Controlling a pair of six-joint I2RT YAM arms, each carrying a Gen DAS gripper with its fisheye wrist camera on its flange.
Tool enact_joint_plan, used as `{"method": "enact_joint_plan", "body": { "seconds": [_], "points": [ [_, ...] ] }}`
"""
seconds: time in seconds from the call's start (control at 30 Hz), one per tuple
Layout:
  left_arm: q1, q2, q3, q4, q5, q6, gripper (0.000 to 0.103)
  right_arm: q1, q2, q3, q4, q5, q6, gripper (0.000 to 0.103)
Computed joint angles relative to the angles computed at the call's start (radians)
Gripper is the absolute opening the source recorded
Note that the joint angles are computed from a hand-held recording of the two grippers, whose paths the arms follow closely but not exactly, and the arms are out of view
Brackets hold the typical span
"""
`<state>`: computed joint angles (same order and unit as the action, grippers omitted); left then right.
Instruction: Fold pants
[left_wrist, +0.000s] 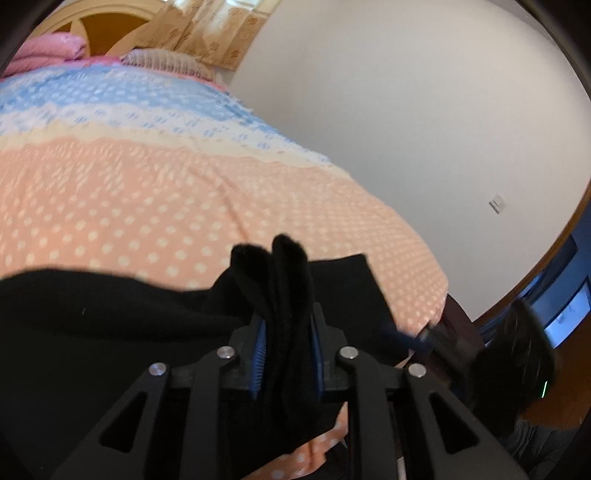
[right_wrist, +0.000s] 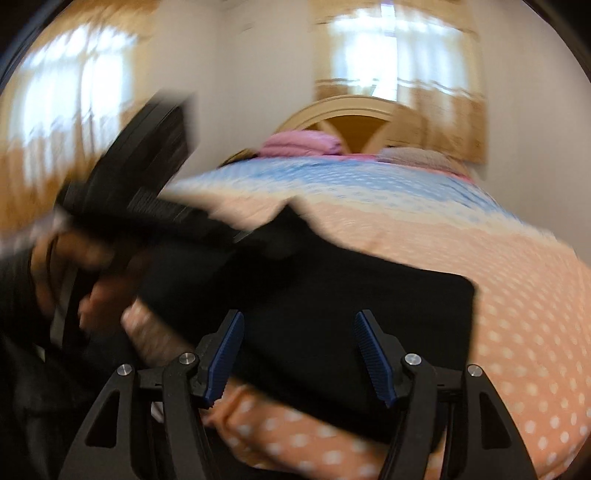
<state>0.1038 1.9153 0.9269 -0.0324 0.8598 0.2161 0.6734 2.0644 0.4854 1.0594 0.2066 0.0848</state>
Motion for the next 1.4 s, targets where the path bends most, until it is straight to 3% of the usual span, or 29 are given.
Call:
{"method": "enact_joint_plan", "body": {
  "seconds": [0.1,0.3,0.37,0.47,0.6,0.8,0.97,1.07,1.17,1.27,1.4],
  "points": [
    [-0.021,-0.014,0.01,-0.017,-0.016,0.009,0.021,0.069,0.036,0.064,-0.078,0.098,-0.038,0.064],
    [-0.049,0.044,0.086,-0.083,-0.022,0.057,0.013,0.078,0.048,0.067,-0.077,0.075,-0.051,0.064],
    [-0.048,0.017,0.084,-0.082,0.009,0.052,0.01,0.071,0.047,0.056,-0.065,0.068,-0.053,0.064],
    [-0.029,-0.015,0.123,-0.165,0.127,0.063,0.01,0.081,0.05,0.025,-0.003,0.074,-0.085,0.064],
    [-0.059,-0.075,0.139,-0.226,0.136,0.093,0.01,0.11,0.061,0.009,0.039,0.056,-0.131,0.064],
    [-0.03,-0.045,0.2,-0.28,0.226,0.059,0.01,0.126,0.104,0.14,-0.214,0.211,-0.106,0.064],
    [0.039,-0.03,0.226,-0.279,0.301,0.002,0.01,0.065,0.055,0.089,-0.208,0.224,-0.036,0.064],
    [0.088,-0.039,0.219,-0.279,0.337,-0.001,0.01,0.072,0.056,0.097,-0.246,0.312,-0.014,0.064],
    [0.126,-0.032,0.22,-0.312,0.348,0.027,0.01,0.061,0.038,0.092,-0.289,0.305,0.034,0.064],
    [0.158,0.0,0.219,-0.345,0.344,0.073,0.01,0.083,0.028,0.085,-0.302,0.296,0.017,0.064],
    [0.163,0.057,0.274,-0.375,0.355,0.029,0.01,0.209,0.024,0.089,-0.297,0.339,-0.043,0.064]
  ]
}}
